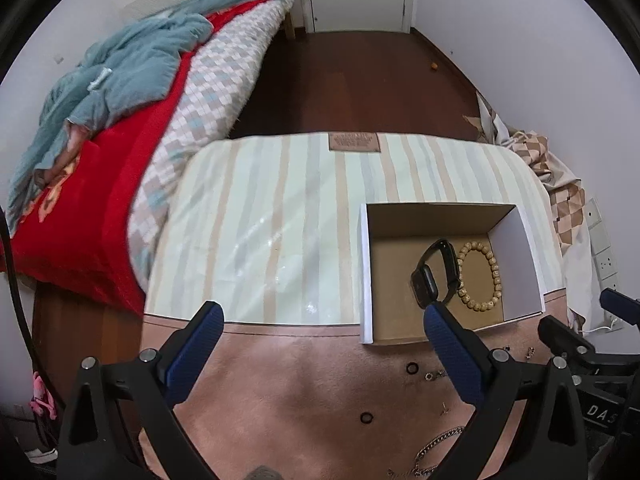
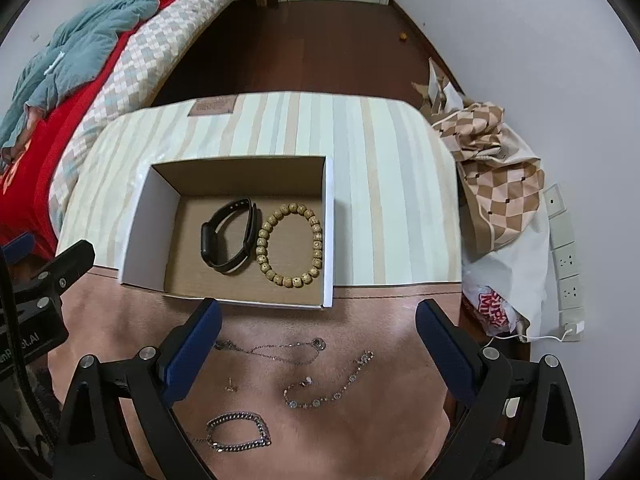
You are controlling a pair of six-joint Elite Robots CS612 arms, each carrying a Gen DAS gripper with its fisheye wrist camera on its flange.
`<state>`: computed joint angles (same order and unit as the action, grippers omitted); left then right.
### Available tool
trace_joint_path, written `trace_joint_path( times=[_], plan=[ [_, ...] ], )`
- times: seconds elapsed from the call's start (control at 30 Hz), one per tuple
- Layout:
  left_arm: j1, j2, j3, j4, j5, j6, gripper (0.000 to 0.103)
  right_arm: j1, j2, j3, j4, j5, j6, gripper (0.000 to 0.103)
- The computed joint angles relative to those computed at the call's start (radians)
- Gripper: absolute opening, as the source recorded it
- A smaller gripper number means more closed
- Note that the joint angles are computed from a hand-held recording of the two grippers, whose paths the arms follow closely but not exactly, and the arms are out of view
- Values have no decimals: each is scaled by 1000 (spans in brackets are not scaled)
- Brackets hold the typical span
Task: Organize jewelry
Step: 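Open both tools and withdraw them from the white box, then grasp the silver curb-chain bracelet with the right tool while the left tool grasps a small black ring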
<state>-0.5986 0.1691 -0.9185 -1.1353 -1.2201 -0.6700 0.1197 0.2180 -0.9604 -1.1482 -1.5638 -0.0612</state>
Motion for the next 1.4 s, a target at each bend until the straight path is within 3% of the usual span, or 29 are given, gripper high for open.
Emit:
trace_joint_path(
  times=[0.8,0.97,1.13,1.2,1.27,1.4],
  plan=[
    [-71,50,-254,112,132,-45,102,-6,39,-278,53,15,35,99],
    [-78,83,-300,197,140,-90,102,-15,79,-337,131,36,52,99],
    [-82,130,-340,304,114,-147,102,-26,157,-402,249,95,65,98],
    [-82,148,-353,341,93,-162,102,-25,189,-425,278,114,68,94],
    [-82,162,-361,371,78,-170,102,-23,225,-445,285,131,79,76],
    [-80,180,-374,405,64,-176,102,-14,269,-458,270,133,94,56]
  ],
)
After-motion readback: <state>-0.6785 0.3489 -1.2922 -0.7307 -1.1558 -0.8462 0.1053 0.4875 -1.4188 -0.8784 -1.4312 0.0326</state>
